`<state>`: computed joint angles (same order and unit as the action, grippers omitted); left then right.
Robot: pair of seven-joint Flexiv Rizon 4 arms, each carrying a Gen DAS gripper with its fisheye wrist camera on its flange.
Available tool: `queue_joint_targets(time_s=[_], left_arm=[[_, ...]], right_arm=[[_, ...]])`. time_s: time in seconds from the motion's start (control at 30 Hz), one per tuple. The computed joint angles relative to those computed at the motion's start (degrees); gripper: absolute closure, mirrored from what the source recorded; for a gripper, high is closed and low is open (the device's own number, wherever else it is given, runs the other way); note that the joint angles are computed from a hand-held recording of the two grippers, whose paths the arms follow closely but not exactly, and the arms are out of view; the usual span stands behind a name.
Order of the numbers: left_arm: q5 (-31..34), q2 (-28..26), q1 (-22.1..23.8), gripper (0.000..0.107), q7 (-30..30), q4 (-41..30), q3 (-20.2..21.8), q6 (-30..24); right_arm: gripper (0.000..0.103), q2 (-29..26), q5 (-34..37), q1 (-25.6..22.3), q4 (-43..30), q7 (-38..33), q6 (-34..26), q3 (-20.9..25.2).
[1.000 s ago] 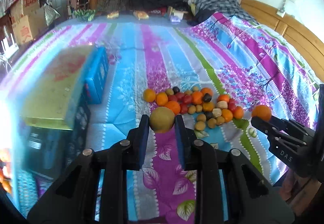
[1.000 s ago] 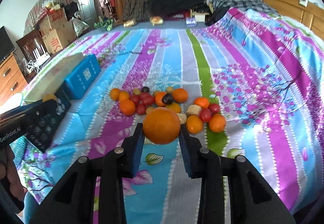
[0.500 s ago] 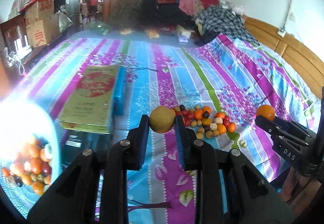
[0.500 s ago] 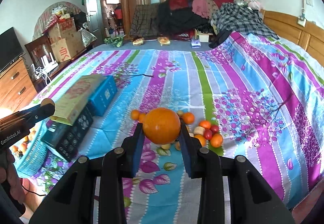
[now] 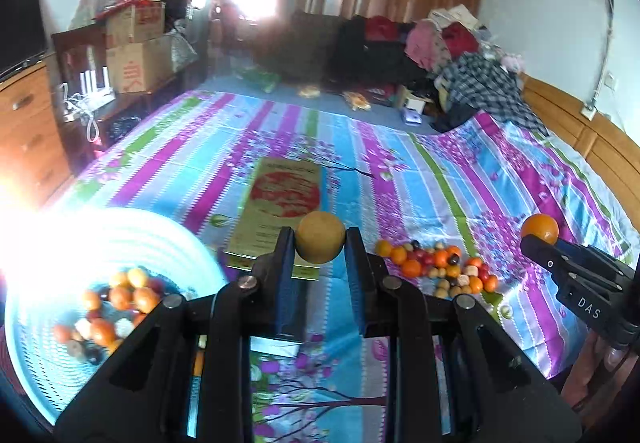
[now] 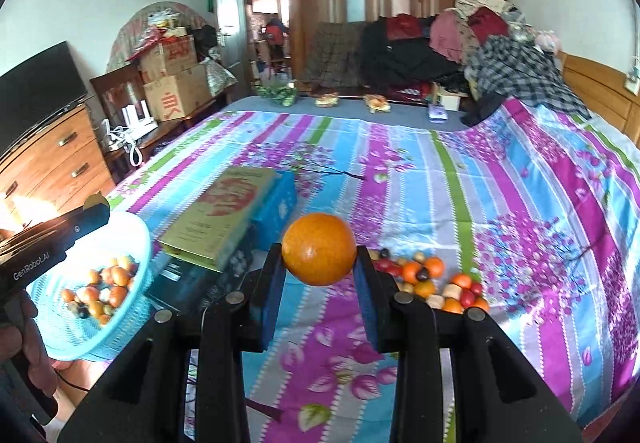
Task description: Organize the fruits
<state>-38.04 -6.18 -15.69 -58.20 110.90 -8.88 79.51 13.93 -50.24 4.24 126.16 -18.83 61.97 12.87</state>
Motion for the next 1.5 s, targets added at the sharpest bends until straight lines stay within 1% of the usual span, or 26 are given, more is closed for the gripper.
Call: queue_joint_targets(time_s=[0.33, 0.53, 0.7, 0.87, 1.03, 1.13, 1.27, 1.37, 1.5], left_arm=[[2.75, 1.50, 2.69, 0.081, -3.41, 0.37, 3.04, -0.49], [2.61, 2.36, 4.51, 0.081, -4.04, 1.11, 4.26, -0.60], [4.40, 3.02, 6.05, 0.081, -6.03, 1.83, 5.73, -1.25], [7.45, 3.26, 7.87, 0.081, -9.38, 2.22, 7.17, -2.22], [9.80, 3.16, 9.64, 0.081, -11.96, 2.00, 8.12, -4.83], [11.36, 2.88, 10.82, 0.081, -13.62, 1.46, 8.71, -7.26], [13.13, 2.58, 12.27, 0.081, -15.60, 1.03, 9.39, -10.70], [13.75, 2.32, 13.26, 0.081, -16.77, 1.04, 9.79, -13.58], [14.36, 2.06, 14.12, 0.081, -17.75, 1.19, 10.02, -16.15]], right_arm=[[0.065, -6.62, -0.03, 5.07, -7.68, -2.24, -0.28, 0.03], [0.065, -11.17, 2.08, 9.28, -12.78, -5.39, -0.07, -0.63], [0.065, -15.38, 4.62, 12.85, -17.25, -8.53, -0.38, -1.41], [0.065, -19.31, 7.38, 16.15, -21.31, -12.41, -1.11, -2.16], [0.065, -23.23, 11.99, 18.99, -25.63, -17.32, -2.29, -2.66], [0.065, -26.07, 15.65, 20.64, -29.18, -21.20, -4.18, -2.70], [0.065, -30.08, 24.37, 21.59, -34.68, -28.58, -7.37, -1.77], [0.065, -32.30, 29.05, 22.22, -37.73, -32.57, -9.85, -1.44], [0.065, -34.44, 33.13, 22.99, -40.34, -36.38, -12.46, -1.32]])
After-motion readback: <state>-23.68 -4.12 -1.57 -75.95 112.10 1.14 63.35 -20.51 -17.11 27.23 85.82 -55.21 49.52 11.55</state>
